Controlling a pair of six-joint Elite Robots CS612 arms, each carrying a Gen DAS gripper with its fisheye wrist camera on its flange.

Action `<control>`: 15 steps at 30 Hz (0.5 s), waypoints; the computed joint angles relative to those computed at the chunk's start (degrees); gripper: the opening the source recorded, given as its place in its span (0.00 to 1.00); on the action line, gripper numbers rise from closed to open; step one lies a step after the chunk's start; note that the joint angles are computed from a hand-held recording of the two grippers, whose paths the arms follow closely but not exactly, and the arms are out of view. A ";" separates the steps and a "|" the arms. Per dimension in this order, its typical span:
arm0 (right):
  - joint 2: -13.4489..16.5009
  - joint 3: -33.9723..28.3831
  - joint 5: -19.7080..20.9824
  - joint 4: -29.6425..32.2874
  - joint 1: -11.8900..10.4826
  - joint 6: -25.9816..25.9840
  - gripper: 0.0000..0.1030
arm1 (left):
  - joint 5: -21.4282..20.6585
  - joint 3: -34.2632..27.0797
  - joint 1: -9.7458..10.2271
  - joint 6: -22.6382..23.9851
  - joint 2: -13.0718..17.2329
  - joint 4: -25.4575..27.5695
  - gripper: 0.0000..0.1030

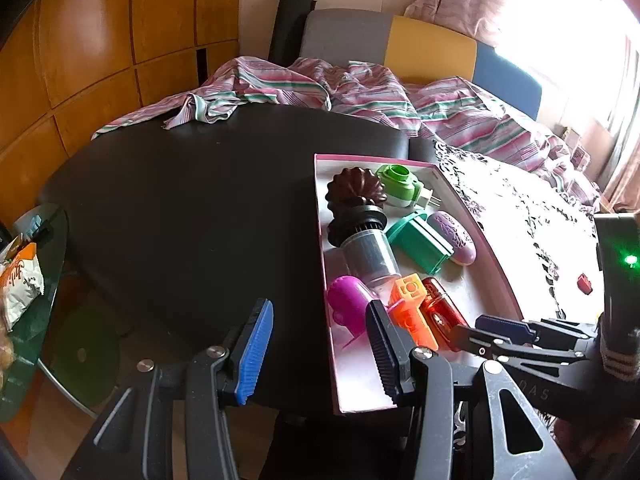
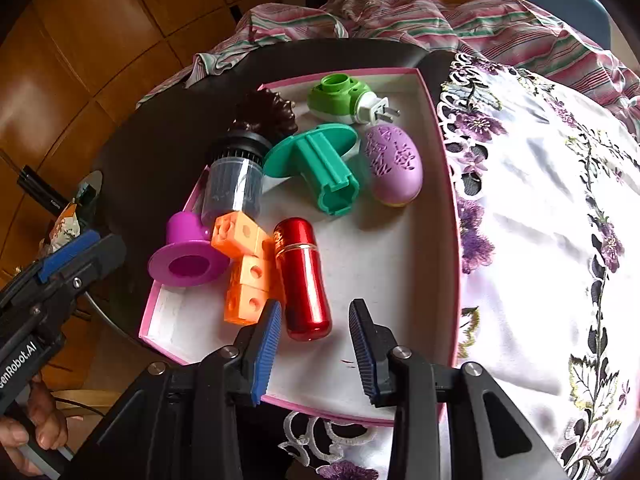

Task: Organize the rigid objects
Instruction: 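Lower the red cylinder into the tray and open the right tool, then move both tools back over the red puzzle block and yellow piece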

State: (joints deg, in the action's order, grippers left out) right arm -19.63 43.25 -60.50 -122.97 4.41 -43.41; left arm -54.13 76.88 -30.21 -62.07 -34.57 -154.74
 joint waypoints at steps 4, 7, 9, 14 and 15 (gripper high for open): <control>-0.46 0.71 0.55 -1.35 -0.25 0.41 0.34 | 0.34 -0.58 -0.13 0.80 0.22 0.35 0.48; -0.68 1.04 0.58 -2.61 -0.38 0.92 0.34 | 0.26 -1.05 -0.18 1.50 0.43 0.38 0.48; -0.53 0.71 0.57 -3.16 -0.47 1.43 0.34 | 0.15 -1.42 -0.21 2.09 0.58 0.44 0.48; -0.12 -0.44 0.68 -4.25 -0.86 2.73 0.34 | 0.28 -2.68 -0.37 3.88 1.14 0.58 0.48; 0.00 -0.73 0.58 -4.52 -0.95 3.03 0.34 | 0.18 -2.97 -0.40 4.40 1.27 0.46 0.48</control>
State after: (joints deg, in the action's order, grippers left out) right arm -19.62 42.52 -59.92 -127.48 3.46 -40.38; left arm -53.95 73.91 -30.60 -57.68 -33.30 -154.28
